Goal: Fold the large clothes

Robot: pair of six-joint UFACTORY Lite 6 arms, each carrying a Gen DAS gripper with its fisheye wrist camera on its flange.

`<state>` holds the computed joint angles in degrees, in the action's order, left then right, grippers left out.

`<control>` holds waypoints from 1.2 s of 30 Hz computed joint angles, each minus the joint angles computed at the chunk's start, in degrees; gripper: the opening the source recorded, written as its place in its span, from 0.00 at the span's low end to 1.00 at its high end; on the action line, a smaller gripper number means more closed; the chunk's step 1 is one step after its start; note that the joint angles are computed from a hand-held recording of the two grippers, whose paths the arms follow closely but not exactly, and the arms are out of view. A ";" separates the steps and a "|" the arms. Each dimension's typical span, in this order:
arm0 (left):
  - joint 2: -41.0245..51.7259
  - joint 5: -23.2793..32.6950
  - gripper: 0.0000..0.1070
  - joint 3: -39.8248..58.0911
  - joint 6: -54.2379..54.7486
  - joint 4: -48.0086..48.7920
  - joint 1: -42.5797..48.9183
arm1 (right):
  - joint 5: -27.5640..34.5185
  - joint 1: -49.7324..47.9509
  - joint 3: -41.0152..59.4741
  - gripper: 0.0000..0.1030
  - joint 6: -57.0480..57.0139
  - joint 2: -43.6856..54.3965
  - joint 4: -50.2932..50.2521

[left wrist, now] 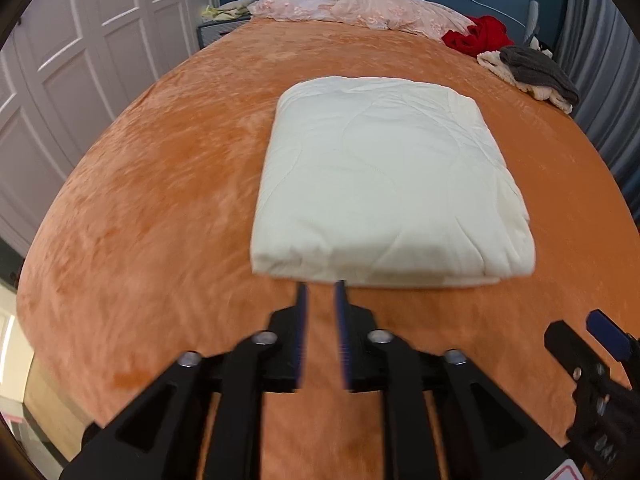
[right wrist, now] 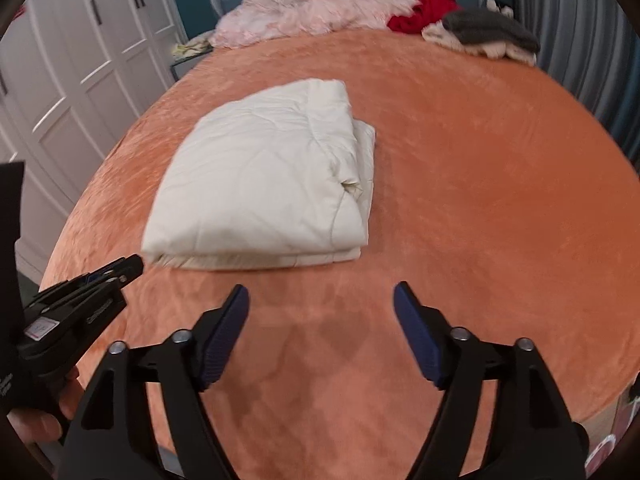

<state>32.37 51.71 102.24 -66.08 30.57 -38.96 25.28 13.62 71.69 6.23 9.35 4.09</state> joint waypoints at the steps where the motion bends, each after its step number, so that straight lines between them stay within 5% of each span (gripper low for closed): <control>1: -1.28 0.67 0.36 -1.22 -1.58 0.94 -0.97 | -0.36 0.89 -1.63 0.74 1.83 -2.00 -1.41; 8: -7.34 6.21 0.55 -6.35 -8.45 6.84 -7.78 | -0.51 4.47 -9.69 0.78 8.13 -12.39 -7.03; 14: -8.46 10.69 0.57 -7.10 -10.97 8.35 -11.93 | -0.15 7.13 -14.08 0.82 16.86 -18.21 -16.89; 36: -13.31 13.01 0.57 -15.50 -15.18 8.00 -17.64 | 1.91 9.77 -23.72 0.82 22.45 -27.94 -19.65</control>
<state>19.07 64.72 86.73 -81.25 38.57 -56.60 27.19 23.38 47.97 28.67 -18.59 -15.56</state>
